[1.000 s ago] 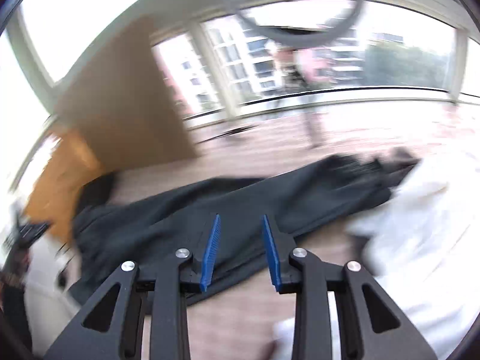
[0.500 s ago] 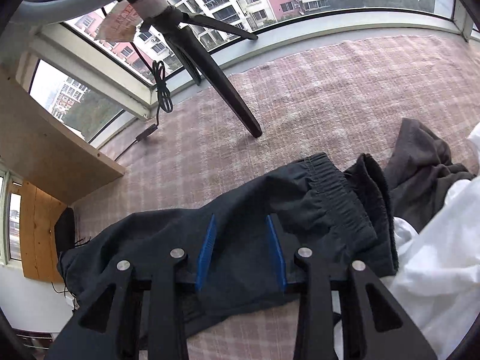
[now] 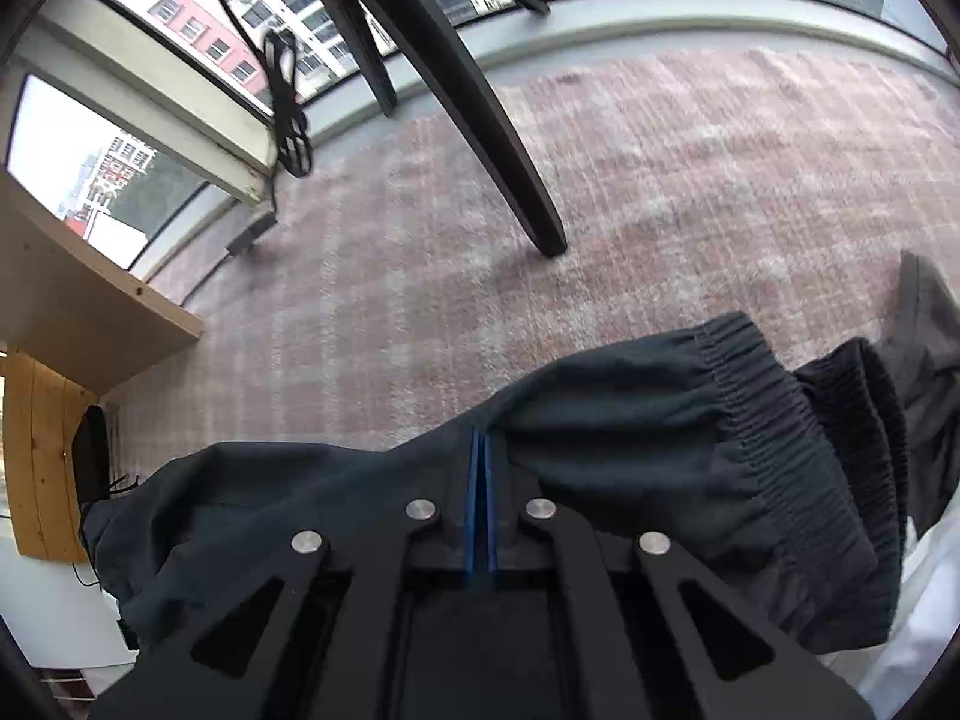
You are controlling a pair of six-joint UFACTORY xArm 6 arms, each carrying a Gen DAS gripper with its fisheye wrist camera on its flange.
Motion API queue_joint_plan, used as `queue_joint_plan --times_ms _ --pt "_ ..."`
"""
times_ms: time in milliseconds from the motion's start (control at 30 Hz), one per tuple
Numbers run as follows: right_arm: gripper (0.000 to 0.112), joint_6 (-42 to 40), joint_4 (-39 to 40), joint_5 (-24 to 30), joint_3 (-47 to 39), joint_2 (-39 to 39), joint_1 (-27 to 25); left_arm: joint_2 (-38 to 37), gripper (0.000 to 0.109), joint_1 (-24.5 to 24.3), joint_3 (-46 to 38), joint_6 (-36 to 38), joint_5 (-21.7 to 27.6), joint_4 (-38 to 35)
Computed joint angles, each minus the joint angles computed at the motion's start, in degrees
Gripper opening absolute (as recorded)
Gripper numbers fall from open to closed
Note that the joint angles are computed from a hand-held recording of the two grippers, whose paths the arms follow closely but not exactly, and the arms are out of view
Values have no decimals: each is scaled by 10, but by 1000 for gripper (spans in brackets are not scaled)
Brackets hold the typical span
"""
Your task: Fold clothes
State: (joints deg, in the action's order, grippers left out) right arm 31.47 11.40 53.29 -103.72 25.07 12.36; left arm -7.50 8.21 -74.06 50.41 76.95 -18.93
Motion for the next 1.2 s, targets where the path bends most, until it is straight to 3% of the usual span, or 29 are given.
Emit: queue_joint_plan --times_ms 100,167,267,433,567,667,800,900,1000,1200 --pt "1 -12 1 -52 55 -57 3 -11 0 24 -8 27 22 -32" --pt "1 -13 -4 -71 90 -96 7 -31 0 29 7 46 0 -29" --pt "1 -8 -15 -89 137 -155 15 -32 0 41 -1 61 12 -31" --pt "1 12 -45 -153 305 -317 24 -51 0 66 -1 94 30 -67" --pt "1 87 -98 -153 436 -466 57 -96 0 115 9 123 85 -95" --pt "1 166 -157 -106 504 -557 102 -117 0 168 -1 153 162 -102" --pt "2 220 -224 84 506 -577 198 -128 1 197 11 179 246 -74" --pt "3 229 -244 145 482 -581 222 -125 1 199 20 177 247 -42" --pt "10 232 -268 140 452 -593 223 -107 1 218 -5 161 232 -58" --pt "19 166 -309 76 339 -511 186 -39 1 198 -85 83 103 -77"
